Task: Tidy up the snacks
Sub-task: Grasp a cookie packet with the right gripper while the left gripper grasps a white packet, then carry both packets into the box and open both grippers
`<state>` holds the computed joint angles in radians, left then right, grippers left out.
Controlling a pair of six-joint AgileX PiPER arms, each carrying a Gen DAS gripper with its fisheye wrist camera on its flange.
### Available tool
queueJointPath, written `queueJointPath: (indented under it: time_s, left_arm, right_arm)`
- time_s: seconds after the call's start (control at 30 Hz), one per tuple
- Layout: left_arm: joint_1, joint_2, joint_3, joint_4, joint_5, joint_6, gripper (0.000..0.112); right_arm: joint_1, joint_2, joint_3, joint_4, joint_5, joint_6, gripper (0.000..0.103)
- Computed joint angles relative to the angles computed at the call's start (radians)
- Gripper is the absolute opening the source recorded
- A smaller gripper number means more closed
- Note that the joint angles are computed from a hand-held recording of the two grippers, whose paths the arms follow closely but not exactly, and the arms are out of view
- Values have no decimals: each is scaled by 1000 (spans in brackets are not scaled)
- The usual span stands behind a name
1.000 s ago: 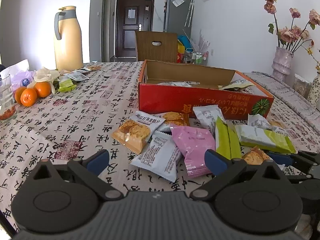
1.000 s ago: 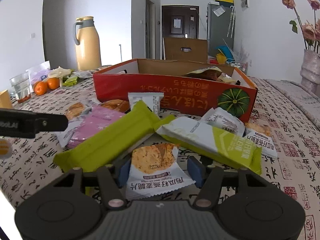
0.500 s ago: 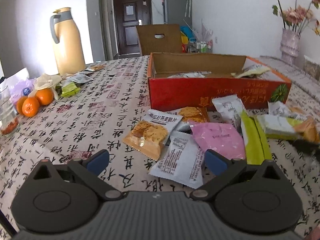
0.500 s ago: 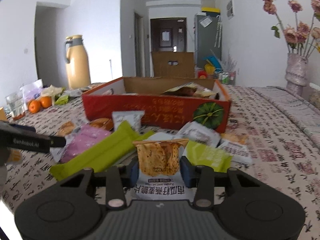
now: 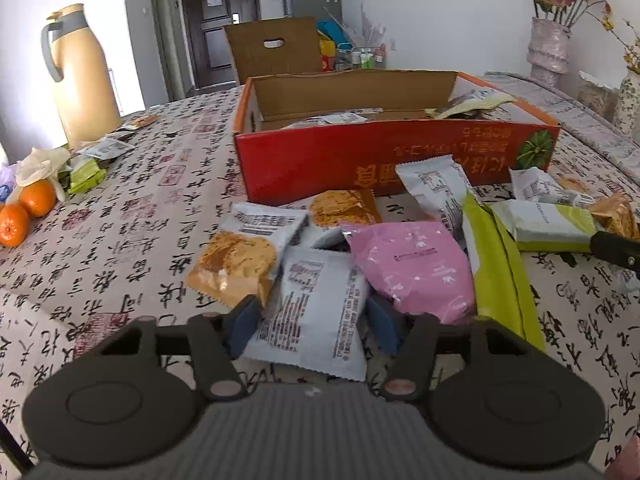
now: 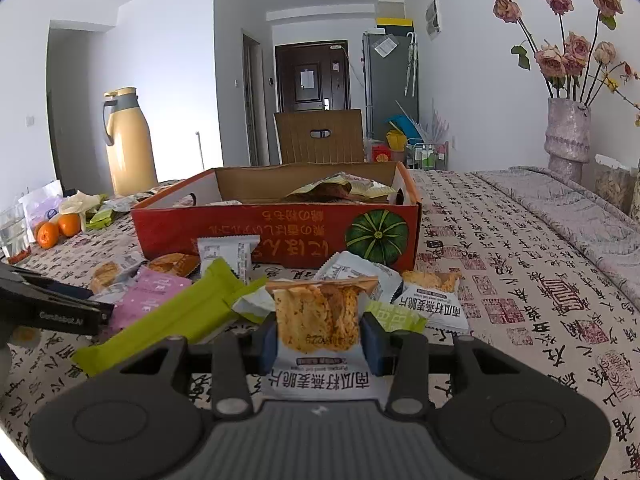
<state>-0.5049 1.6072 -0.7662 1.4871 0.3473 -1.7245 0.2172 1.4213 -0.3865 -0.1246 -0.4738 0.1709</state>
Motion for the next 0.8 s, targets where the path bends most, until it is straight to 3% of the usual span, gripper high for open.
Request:
queueJointPath:
  time_s: [0.1, 0.8]
  left_arm:
    - [-8, -6, 3, 4, -9, -1, 41]
    - [-127, -141, 40, 54, 156, -113, 41]
  right_arm:
    - [-6, -1, 5, -15, -7, 14, 41]
    - [-37, -54, 5, -98, -7, 82, 41]
